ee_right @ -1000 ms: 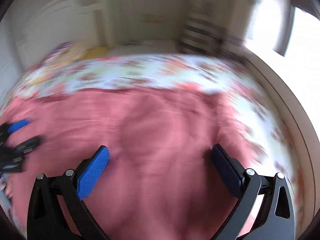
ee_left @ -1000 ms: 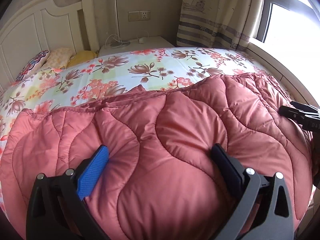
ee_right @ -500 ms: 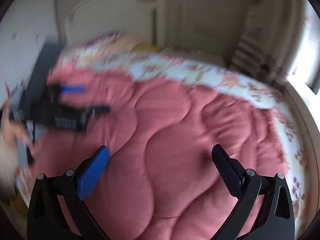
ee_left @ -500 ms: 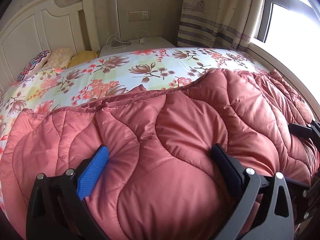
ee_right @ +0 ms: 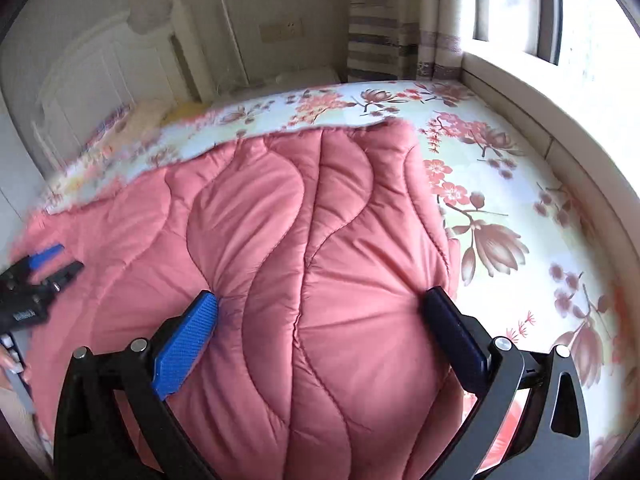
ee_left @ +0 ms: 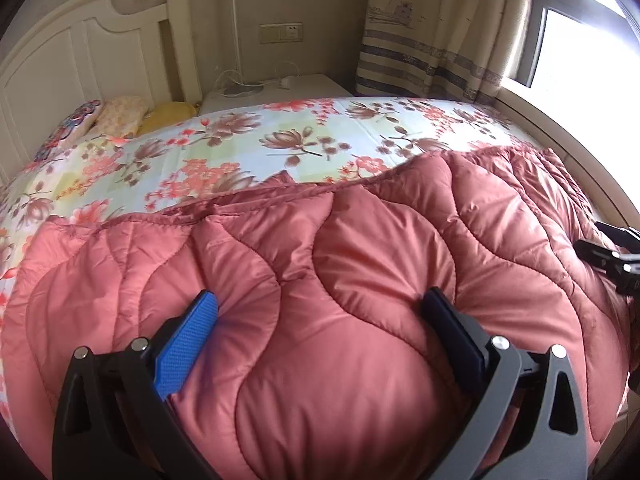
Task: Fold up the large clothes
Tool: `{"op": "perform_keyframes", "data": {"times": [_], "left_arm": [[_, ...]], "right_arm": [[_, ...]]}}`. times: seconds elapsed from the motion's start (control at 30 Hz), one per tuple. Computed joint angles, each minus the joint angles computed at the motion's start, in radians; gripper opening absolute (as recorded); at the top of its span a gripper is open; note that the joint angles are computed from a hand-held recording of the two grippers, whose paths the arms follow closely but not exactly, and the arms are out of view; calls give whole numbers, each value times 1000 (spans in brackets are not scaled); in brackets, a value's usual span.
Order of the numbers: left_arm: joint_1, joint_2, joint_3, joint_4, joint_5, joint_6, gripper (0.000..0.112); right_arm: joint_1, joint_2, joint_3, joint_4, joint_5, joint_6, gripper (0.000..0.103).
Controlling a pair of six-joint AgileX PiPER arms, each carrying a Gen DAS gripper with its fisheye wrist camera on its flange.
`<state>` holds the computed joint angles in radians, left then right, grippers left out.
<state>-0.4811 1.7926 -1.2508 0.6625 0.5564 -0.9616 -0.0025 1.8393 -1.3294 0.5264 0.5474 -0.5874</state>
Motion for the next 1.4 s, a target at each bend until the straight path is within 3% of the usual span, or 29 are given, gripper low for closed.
{"op": "perform_keyframes", "data": {"times": [0.07, 0.13, 0.2, 0.3, 0.37, 0.47, 0.53, 0.63, 0.7, 0.8, 0.83, 0.9, 0.97, 1.0, 1.07, 1.13, 1.23, 1.3, 1.37, 1.4], "left_arm": [[-41, -41, 18, 89, 72, -137, 100], [-76, -122, 88, 133, 49, -196, 100], [-142, -200, 153, 180, 56, -238, 101], [-205, -185, 161, 148, 104, -187, 101], [-230, -140, 183, 220, 116, -263, 101], [-226, -147, 224, 288, 75, -342, 101], [-208, -160, 204, 214, 88, -267, 101], [-214, -239, 250, 316, 161, -369, 101], [-159, -294, 301, 344, 194, -418, 101], [-4, -322, 373, 281, 144, -402, 101], [40, -339, 405, 274, 84, -396, 101], [99, -363, 451, 256, 3, -390, 101], [59, -339, 424, 286, 76, -414, 101], [31, -331, 412, 306, 121, -440, 101], [-45, -346, 398, 349, 211, -517, 97], [-129, -411, 418, 388, 201, -589, 97], [-231, -431, 409, 424, 179, -619, 97], [-297, -374, 366, 414, 163, -549, 98], [-346, -273, 308, 386, 206, -489, 98], [-362, -230, 288, 379, 223, -479, 98]], "right_arm": [[37, -15, 10, -116, -36, 101, 99], [50, -70, 68, -102, -90, 73, 98], [58, -152, 128, 65, -79, -101, 98], [65, -225, 199, 285, -4, -397, 98], [111, -221, 222, 274, 20, -471, 98], [190, -163, 242, 163, -76, -390, 99], [171, -145, 216, 180, -36, -380, 99], [150, -172, 196, 110, -21, -325, 98], [101, -207, 207, 111, -40, -308, 98], [13, -164, 170, 41, -49, -171, 98], [-15, -133, 149, 38, -35, -143, 98], [-99, -40, 80, 152, 100, -176, 98], [-157, 11, 51, 254, 197, -199, 99], [-153, -2, 59, 245, 185, -205, 98], [-104, -70, 110, 158, 79, -151, 98], [-67, -160, 193, 167, -20, -201, 98], [-14, -307, 320, 325, -99, -447, 98], [36, -363, 365, 357, -94, -533, 99], [77, -375, 390, 345, -86, -556, 99], [117, -388, 425, 317, -126, -556, 99]]}}
